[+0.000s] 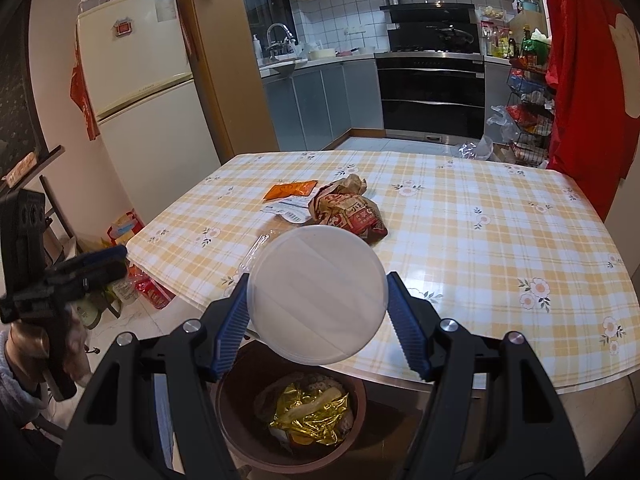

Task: Collect trash
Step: 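Drop the clear plastic sleeve in the bin with the left gripper while the right drops the disc, then grasp the clear plastic box with the left gripper while the right grasps the brown printed paper bag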

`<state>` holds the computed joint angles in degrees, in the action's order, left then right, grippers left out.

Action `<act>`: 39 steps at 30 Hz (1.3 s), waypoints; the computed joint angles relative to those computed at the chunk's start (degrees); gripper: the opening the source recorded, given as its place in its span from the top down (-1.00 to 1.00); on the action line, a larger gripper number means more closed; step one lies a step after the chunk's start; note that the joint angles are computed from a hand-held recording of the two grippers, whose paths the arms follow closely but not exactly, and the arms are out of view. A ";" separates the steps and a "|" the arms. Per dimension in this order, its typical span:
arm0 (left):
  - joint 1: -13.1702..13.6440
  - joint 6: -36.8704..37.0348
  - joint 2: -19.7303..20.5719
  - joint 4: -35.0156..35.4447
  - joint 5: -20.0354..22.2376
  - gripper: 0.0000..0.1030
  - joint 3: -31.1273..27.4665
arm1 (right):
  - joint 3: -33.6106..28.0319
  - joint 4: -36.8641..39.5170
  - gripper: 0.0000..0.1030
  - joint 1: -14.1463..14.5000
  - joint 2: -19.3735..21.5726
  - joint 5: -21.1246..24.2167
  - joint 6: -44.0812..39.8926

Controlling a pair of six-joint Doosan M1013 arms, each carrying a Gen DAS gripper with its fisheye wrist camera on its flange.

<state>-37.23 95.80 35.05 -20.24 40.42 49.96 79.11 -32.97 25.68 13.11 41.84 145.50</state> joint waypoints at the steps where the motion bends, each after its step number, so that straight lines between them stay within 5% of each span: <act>1: 0.14 -2.65 -0.01 2.08 -0.32 -0.89 -0.07 | -0.13 0.39 -0.29 0.00 0.13 0.03 -0.48; 6: 0.72 -10.15 0.12 7.78 -0.35 -0.89 -0.33 | -1.08 2.85 -0.30 0.19 1.00 0.32 -4.02; 14: 0.94 -10.25 -0.15 7.96 -0.39 -0.89 0.30 | -3.06 7.49 -0.31 0.64 2.74 0.71 -10.69; 16: 0.80 -9.78 -0.20 8.12 -0.66 -0.89 0.46 | -3.40 7.95 -0.53 0.79 3.00 0.75 -11.88; 18: 0.64 -9.44 -0.21 8.66 -0.76 -0.89 0.49 | -3.46 6.26 -0.75 1.07 3.06 0.76 -11.19; 25: 0.49 -9.25 0.08 9.48 -0.25 -0.89 0.15 | -4.00 2.02 -0.89 1.24 3.36 3.86 -7.21; 39: 0.19 -8.99 1.72 11.06 2.73 -0.89 -2.18 | -2.91 0.84 -0.89 0.08 3.24 7.02 -1.90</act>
